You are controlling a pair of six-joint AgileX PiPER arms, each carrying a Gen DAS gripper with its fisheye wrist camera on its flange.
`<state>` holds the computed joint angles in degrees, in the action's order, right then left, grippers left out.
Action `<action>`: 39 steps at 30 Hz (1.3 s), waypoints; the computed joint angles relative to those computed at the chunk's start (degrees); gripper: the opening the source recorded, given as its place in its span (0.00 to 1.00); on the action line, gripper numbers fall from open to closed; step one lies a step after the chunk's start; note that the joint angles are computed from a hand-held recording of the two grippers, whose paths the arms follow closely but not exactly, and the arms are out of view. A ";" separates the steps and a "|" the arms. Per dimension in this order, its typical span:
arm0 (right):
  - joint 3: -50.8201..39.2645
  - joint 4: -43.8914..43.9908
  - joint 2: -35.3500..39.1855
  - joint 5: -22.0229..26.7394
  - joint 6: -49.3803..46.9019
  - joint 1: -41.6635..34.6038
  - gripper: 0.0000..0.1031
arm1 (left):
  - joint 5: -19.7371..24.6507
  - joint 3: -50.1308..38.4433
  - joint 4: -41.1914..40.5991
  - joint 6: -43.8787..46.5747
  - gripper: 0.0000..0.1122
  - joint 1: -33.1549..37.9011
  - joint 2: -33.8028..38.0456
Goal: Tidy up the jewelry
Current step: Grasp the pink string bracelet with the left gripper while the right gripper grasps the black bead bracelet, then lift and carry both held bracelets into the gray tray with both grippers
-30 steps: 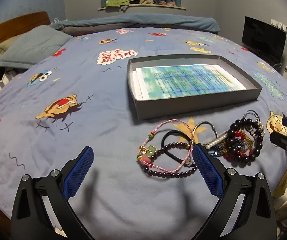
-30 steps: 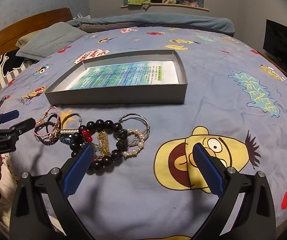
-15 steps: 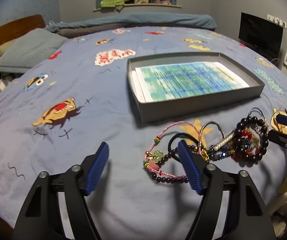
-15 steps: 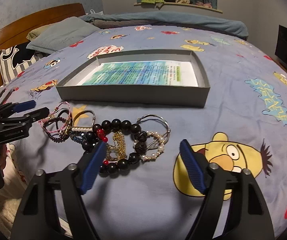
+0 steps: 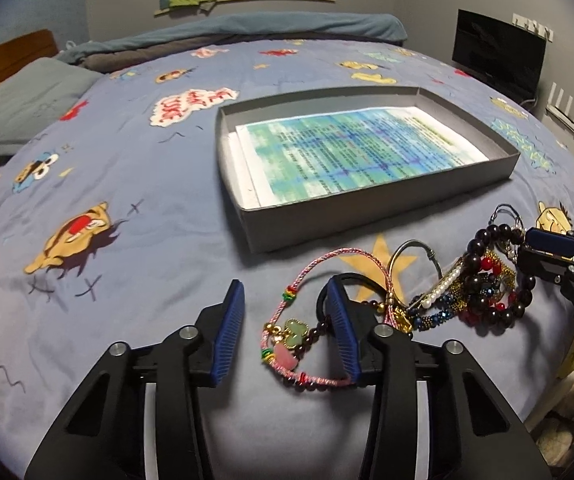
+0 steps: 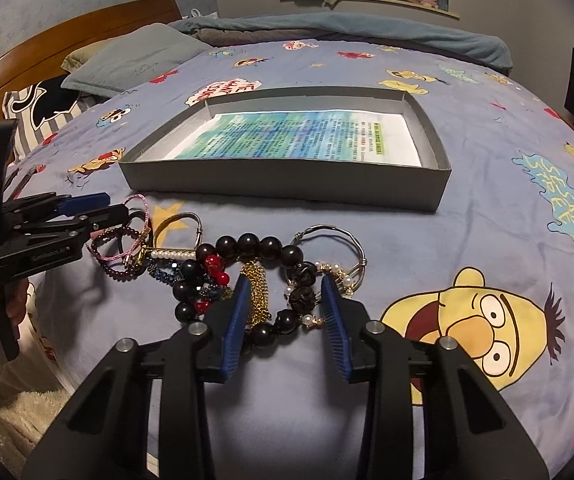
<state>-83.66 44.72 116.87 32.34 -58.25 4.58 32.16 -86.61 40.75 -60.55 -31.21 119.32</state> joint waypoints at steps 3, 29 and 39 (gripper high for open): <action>-0.70 -0.32 0.45 0.34 0.72 0.02 0.32 | -0.01 -0.94 -1.55 1.93 0.34 0.27 0.93; 2.58 8.40 -2.43 -1.19 -9.50 -0.46 0.13 | -2.05 3.32 3.90 -2.63 0.05 -1.15 -3.71; 4.37 17.60 -7.60 1.21 -20.27 -1.62 0.13 | -0.74 5.71 10.89 -7.59 0.05 -3.69 -8.84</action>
